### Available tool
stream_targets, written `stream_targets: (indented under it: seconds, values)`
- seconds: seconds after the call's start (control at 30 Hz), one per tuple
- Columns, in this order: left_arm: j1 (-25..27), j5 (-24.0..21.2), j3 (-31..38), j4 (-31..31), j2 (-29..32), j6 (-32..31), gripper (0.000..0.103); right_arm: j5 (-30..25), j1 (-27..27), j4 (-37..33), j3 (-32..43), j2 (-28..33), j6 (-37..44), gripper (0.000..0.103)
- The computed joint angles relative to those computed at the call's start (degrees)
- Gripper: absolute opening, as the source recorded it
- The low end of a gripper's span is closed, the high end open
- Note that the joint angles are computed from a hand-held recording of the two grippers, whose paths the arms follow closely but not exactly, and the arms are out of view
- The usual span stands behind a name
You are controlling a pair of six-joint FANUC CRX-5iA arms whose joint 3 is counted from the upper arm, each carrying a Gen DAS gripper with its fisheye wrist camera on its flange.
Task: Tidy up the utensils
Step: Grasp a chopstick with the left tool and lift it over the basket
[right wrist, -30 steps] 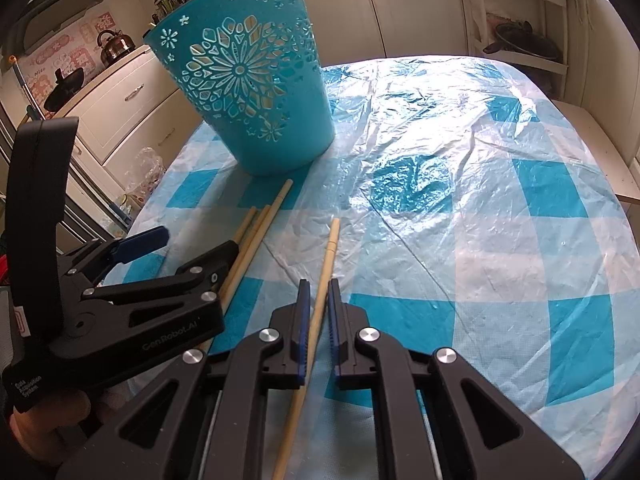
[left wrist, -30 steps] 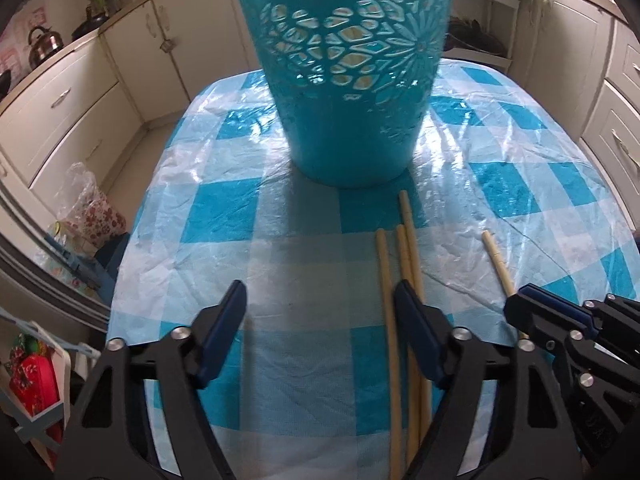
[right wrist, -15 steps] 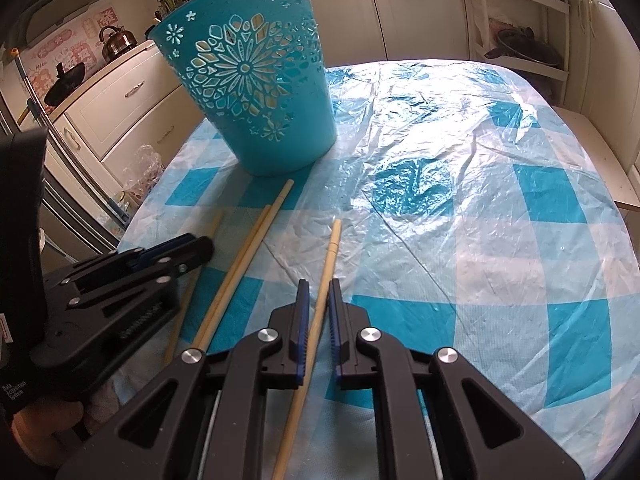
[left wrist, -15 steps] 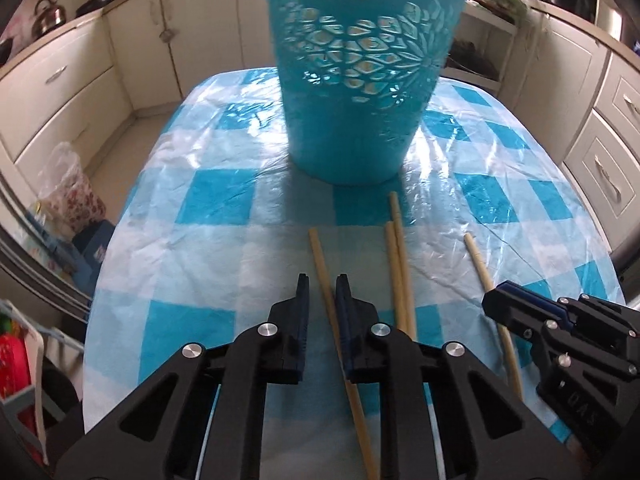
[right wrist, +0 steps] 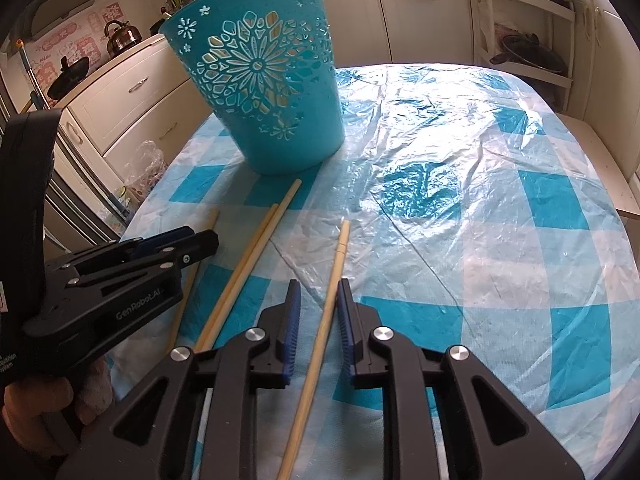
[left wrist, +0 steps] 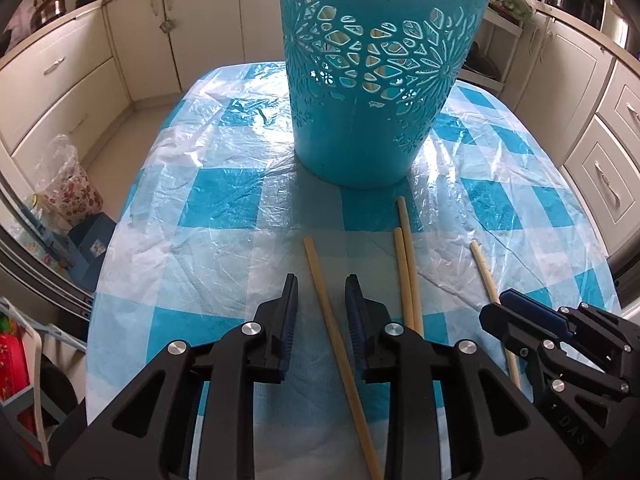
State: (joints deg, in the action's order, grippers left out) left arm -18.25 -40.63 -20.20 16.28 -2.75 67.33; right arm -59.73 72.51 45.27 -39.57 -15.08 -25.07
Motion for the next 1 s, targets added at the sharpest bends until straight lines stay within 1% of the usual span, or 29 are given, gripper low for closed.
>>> stream_targets:
  seconds: [0.07, 0.13, 0.2, 0.3, 0.4, 0.47, 0.53, 0.57, 0.8, 0.93, 0.97, 1.0]
  values:
    - [0.25, 0.48, -0.53, 1.12, -0.06, -1.91, 0.023, -0.1, 0.01, 0.0, 0.02, 0.01, 0.13, 0.02]
    - [0.75, 1.02, -1.42, 3.21, -0.17, -4.66, 0.014, -0.02, -0.12, 0.02, 0.14, 0.15, 0.37, 0.021]
    - [1.48, 0.39, -1.87, 5.66, -0.02, -7.48, 0.008, 0.01, -0.16, 0.07, 0.21, 0.24, 0.54, 0.022]
    - [1.79, -0.55, -1.42, 5.89, 0.33, -8.95, 0.008, 0.04, -0.25, 0.13, 0.19, 0.25, 0.76, 0.022]
    - [1.07, -1.44, 0.12, 2.53, 0.62, -8.23, 0.009, 0.07, -0.24, 0.18, 0.15, 0.21, 0.69, 0.023]
    - [0.15, -1.95, 1.8, -1.49, 0.88, -5.02, 0.015, 0.11, -0.31, 0.24, 0.2, 0.31, 0.74, 0.024]
    - [-0.27, -1.77, 2.64, -3.9, 1.09, -2.29, 0.028, 0.09, -0.3, 0.26, 0.17, 0.28, 0.79, 0.024]
    - [-0.19, -1.7, 2.82, -4.2, 1.19, -1.47, 0.03, 0.05, -0.31, 0.31, 0.23, 0.37, 0.9, 0.025]
    - [-0.11, -1.06, 2.57, -4.07, 1.24, -1.26, 0.031, -0.66, -0.18, 0.65, 0.72, 1.17, 1.45, 0.027]
    - [-0.17, -0.62, 2.3, -4.16, 1.11, -1.38, 0.031, -0.98, -0.13, 1.0, 1.08, 1.97, 2.0, 0.031]
    - [-0.07, -0.62, 2.21, -3.78, 1.11, -1.81, 0.03, -1.03, -0.11, 1.04, 1.12, 2.08, 2.11, 0.032]
    - [0.09, -0.61, 1.98, -2.86, 1.12, -2.84, 0.026, -1.18, -0.12, 1.09, 1.29, 2.35, 2.41, 0.033]
